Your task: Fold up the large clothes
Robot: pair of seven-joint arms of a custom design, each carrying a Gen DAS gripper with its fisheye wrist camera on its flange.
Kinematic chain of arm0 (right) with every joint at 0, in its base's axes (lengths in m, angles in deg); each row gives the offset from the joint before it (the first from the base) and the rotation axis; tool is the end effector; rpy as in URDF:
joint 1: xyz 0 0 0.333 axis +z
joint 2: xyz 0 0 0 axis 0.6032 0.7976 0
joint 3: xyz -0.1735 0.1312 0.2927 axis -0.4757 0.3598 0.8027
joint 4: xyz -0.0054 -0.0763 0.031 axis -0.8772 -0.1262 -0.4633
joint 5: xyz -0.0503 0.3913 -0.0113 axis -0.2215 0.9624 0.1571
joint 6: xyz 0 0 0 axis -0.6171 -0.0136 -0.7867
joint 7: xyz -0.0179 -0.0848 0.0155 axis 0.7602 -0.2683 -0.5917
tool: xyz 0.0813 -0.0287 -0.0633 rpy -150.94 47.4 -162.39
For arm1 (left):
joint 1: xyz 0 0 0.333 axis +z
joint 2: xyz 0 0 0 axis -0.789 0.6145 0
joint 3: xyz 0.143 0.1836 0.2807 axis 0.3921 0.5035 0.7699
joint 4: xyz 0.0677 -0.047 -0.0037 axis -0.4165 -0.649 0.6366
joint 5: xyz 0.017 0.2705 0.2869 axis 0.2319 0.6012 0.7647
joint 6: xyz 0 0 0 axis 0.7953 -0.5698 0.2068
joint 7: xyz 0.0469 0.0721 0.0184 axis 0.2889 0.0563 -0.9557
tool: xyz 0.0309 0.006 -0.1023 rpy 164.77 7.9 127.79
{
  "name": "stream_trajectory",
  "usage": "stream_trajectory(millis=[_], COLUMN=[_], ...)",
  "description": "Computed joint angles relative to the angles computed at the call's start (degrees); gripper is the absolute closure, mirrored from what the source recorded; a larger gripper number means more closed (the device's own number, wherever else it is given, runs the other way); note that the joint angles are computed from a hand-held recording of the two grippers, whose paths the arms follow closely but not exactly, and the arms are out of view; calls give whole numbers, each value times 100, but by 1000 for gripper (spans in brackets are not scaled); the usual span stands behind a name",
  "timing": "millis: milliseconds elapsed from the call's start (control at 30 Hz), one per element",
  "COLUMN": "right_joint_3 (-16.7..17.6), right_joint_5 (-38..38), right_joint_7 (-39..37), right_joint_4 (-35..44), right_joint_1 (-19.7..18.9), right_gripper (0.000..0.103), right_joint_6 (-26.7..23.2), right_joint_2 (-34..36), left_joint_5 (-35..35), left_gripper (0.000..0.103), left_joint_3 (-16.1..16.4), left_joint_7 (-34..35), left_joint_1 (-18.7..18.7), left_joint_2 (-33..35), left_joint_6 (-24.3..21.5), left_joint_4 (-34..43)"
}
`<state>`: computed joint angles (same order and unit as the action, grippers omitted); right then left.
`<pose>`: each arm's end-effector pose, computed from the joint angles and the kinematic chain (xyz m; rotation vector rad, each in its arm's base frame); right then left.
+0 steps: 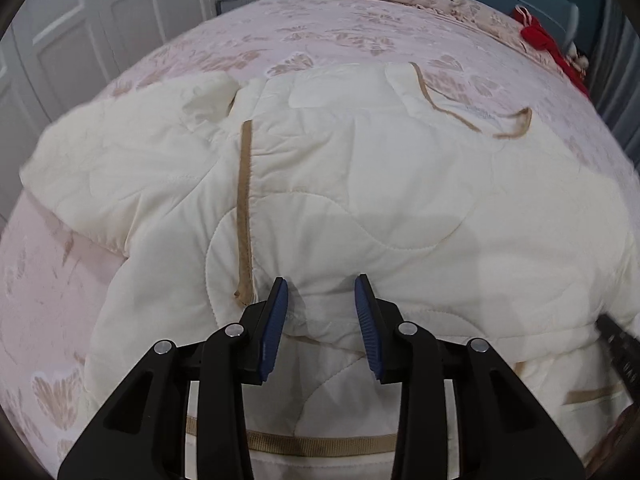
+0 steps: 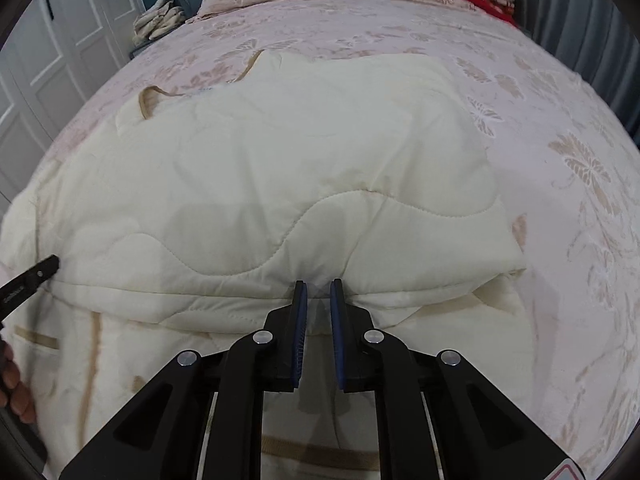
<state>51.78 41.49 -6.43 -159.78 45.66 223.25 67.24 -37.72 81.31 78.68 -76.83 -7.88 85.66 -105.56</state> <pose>0.7057 0.0987 0.3333 -2.0810 1.6819 -0.3803 0.6421 -0.3434 0.3486 -2.2648 1.3840 -0.3749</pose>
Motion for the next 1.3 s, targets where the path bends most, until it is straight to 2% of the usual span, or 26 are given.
stream_trajectory(millis=[100,233,333,500,567,667,700,733,767,800,833,933,1000,1067,1133,1167,1267,1300], right_joint_3=[-108,86,75,119,3,-572,-574,-495,-339,-101,-15,220,374,502,470,432,299,239], right_joint_5=[-78,64,81,103,47,-334,-364,-327,-232,-57,5,159,318,529,575,559,375,244], right_joint_7=[124,-13,-40,-102,-49,370,458,504,482,385,336,121,-44,-216,-227,-196,-52,16], right_joint_4=[-72,-177,-230,-279,-261,-337,-422,-549,-679,-896,-1034,-1515,-1739,-1896,-2007,-2042,-2138,-2162], right_joint_1=[133,-26,4,-25,70,577,587,527,404,222,171,88,43,11,120,188,399,473], right_gripper=[94,94,94,93,93,89,82,73,68,62,59,49,46,45,42,42,42,42], right_joint_6=[204,487,672,790,717,482,479,504,534,596,664,835,776,665,500,411,323,315], right_joint_2=[11,24,39,38,23,-193,-294,-429,-568,-783,-900,-1313,-1523,-1677,-1792,-1828,-1902,-1916], left_joint_5=[249,545,740,888,925,999,1136,1411,1657,1903,2013,1897,1797,1814,1725,1789,2114,2098], left_gripper=[70,69,69,69,68,53,33,18,15,15,14,13,13,13,20,21,39,48], left_joint_3=[100,177,200,180,157,143,208,297,342,400,468,633,759,943,1109,1167,1197,1131], left_joint_7=[-134,-391,-524,-688,-805,-1269,-1644,-2148,-2539,-2898,-3124,-3173,-3150,-3315,-3470,-3566,-3968,-3996], left_joint_1=[-176,-276,-343,-298,-223,-12,13,39,103,217,409,1032,1445,1906,2349,2548,2988,3065], left_joint_2=[122,174,199,148,-6,-632,-945,-1291,-1564,-1876,-2244,-2887,-3090,-3180,-3092,-2986,-2590,-2501], left_joint_6=[-182,-200,-287,-176,59,741,865,976,1063,1182,1264,1314,1389,1674,2176,2581,3566,3608], left_joint_4=[127,123,133,41,-148,-891,-1229,-1606,-1904,-2250,-2659,-3473,-3839,-4144,-4319,-4347,-4239,-4166])
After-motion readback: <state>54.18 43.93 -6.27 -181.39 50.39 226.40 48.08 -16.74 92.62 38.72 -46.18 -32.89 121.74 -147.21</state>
